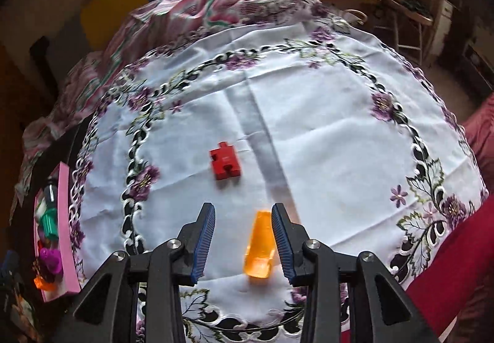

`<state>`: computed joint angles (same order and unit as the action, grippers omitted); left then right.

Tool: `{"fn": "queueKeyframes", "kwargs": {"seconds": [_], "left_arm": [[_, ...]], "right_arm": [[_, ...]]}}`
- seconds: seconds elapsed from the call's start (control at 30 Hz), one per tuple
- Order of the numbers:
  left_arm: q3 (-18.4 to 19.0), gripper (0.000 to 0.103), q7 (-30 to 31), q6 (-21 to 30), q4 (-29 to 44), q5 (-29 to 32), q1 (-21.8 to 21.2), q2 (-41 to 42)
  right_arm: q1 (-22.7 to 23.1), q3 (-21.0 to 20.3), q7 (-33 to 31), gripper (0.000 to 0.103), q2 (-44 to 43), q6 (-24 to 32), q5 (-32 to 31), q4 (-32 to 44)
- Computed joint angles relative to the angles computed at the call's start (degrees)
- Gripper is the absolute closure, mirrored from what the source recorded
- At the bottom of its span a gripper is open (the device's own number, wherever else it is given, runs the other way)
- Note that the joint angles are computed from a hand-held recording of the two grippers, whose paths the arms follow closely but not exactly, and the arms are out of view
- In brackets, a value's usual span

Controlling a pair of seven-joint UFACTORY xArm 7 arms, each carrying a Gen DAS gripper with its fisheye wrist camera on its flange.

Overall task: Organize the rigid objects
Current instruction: 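Move both tools from the tray back over the cloth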

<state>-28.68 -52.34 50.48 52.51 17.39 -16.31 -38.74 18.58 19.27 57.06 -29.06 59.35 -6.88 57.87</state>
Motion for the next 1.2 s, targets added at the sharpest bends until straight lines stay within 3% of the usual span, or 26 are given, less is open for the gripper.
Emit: {"fn": "queueKeyframes", "kwargs": {"seconds": [0.1, 0.17, 0.37, 0.67, 1.2], "left_arm": [[-1.34, 0.026, 0.32, -1.09, 2.47, 0.69, 0.16, 4.13], [-2.21, 0.026, 0.09, -1.51, 4.11, 1.68, 0.02, 6.85], [-3.51, 0.026, -1.57, -2.12, 9.91, 5.64, -2.24, 16.69], [-2.21, 0.026, -2.55, -1.14, 18.17, 11.07, -8.3, 28.93], [6.04, 0.026, 1.43, -0.2, 32.67, 13.96, -20.71, 45.11]], "right_arm": [[-0.72, -1.86, 2.61, 0.065, -4.73, -3.31, 1.83, -5.48], [-0.65, -3.56, 4.25, 0.065, -8.24, -9.16, 5.11, -10.08], [-2.3, -3.4, 7.23, 0.065, -13.48, -16.85, 7.68, -15.55], [-2.51, -2.95, 5.31, 0.065, -13.24, -18.12, 7.85, -15.6], [-2.91, -3.05, 5.81, 0.065, -15.11, -21.08, 9.09, -17.62]]}}
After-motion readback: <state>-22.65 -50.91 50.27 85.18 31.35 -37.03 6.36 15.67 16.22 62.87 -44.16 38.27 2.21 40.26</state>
